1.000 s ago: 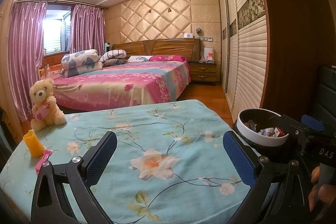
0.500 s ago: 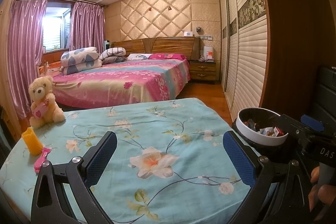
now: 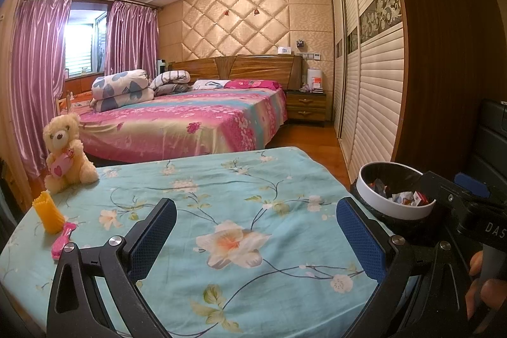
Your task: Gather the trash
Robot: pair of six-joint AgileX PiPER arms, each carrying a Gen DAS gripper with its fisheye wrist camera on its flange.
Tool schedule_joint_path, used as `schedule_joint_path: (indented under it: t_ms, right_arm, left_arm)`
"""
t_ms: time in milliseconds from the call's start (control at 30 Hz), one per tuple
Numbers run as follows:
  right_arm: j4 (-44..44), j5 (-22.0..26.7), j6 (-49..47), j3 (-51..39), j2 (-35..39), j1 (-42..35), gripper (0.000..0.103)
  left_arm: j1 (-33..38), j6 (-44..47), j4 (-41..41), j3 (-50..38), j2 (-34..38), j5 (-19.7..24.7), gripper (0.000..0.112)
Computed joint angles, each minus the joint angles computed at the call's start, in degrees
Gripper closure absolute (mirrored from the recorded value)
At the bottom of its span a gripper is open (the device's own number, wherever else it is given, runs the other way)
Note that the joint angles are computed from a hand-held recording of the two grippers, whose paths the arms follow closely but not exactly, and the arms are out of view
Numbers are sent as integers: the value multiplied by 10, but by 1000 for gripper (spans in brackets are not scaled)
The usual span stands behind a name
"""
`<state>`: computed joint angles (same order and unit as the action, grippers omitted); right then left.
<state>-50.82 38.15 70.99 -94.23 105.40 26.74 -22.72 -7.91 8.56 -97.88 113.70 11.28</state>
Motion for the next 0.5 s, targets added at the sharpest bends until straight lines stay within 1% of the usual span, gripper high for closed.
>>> schedule_joint_path:
  t_ms: [500]
  right_arm:
    - [1,1,-2,-2,0,0,0]
  left_arm:
    - [1,7,-6,-2,1,0,10]
